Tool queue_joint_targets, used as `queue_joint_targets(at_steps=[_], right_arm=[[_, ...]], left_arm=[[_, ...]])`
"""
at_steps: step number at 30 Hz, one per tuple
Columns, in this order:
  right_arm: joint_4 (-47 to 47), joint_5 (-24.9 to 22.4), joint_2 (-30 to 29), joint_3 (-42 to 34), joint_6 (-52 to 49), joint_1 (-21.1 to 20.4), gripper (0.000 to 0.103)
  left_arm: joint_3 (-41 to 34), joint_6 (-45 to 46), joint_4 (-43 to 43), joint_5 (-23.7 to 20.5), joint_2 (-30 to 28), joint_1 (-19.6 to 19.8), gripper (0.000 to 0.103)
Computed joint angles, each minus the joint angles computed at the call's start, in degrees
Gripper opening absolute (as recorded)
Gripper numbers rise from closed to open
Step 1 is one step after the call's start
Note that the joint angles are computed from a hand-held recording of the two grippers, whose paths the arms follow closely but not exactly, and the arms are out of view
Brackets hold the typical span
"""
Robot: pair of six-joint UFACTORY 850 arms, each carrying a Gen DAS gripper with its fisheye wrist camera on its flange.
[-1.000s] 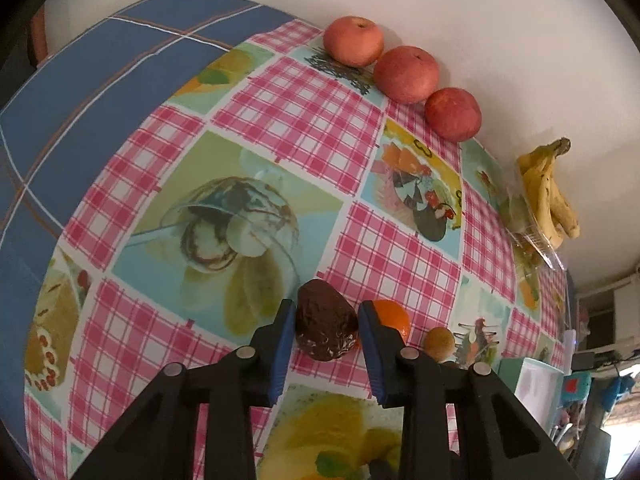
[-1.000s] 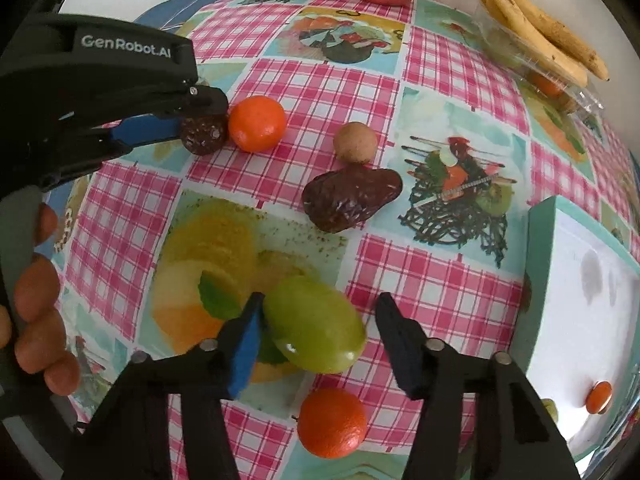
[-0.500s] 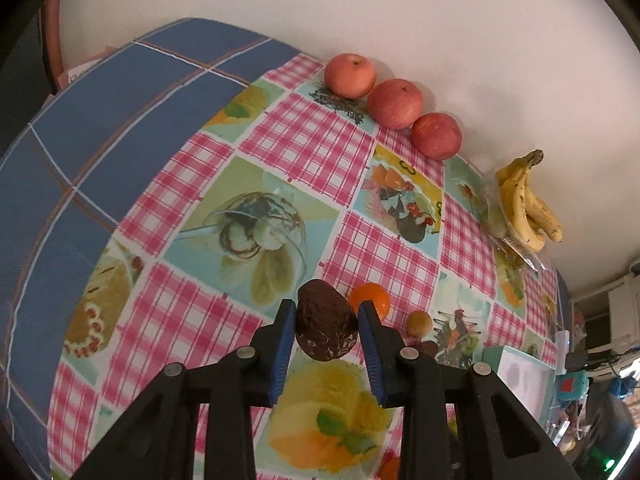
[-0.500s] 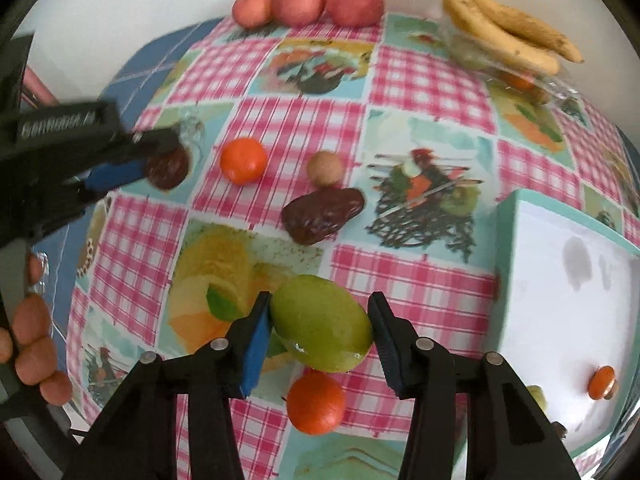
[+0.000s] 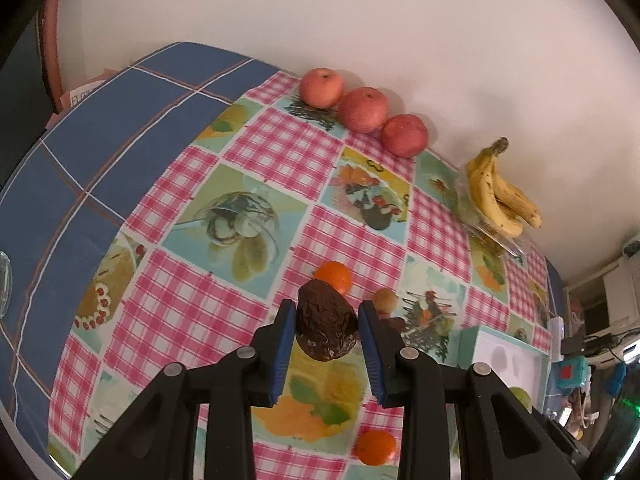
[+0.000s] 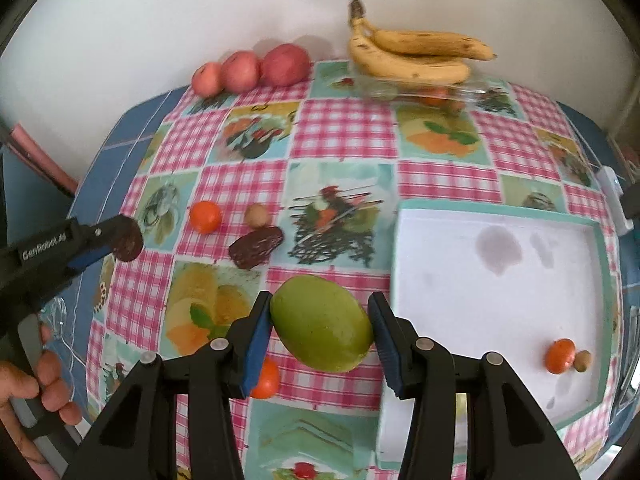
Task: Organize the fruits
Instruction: 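Grasp the green pear with the right tool while the left tool carries the date toward the tray, then open both tools over the white tray to release the date and green pear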
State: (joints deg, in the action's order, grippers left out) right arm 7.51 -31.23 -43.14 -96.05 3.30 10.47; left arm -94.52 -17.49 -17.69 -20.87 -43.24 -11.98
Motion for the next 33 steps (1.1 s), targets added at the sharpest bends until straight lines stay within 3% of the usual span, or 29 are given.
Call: queue_joint_targets(at_steps=[11, 21, 33], right_arm=[[3.62, 1.58, 2.72, 3.27, -0.97, -4.64, 0.05], [-5.44, 3.72, 5.33, 6.85, 11.39, -11.24, 0.05], [-8.67, 7.1, 8.29, 10.43, 15.39, -16.51, 0.05]], left_arm=[[-3.14, 2.32, -0.14, -2.1, -1.5, -4.63, 0.034], [-12.36, 13.78, -6.8, -7.76, -6.64, -10.33, 0.034], [-20.53, 13.75, -4.17, -12.36, -11.97, -14.41, 0.034]])
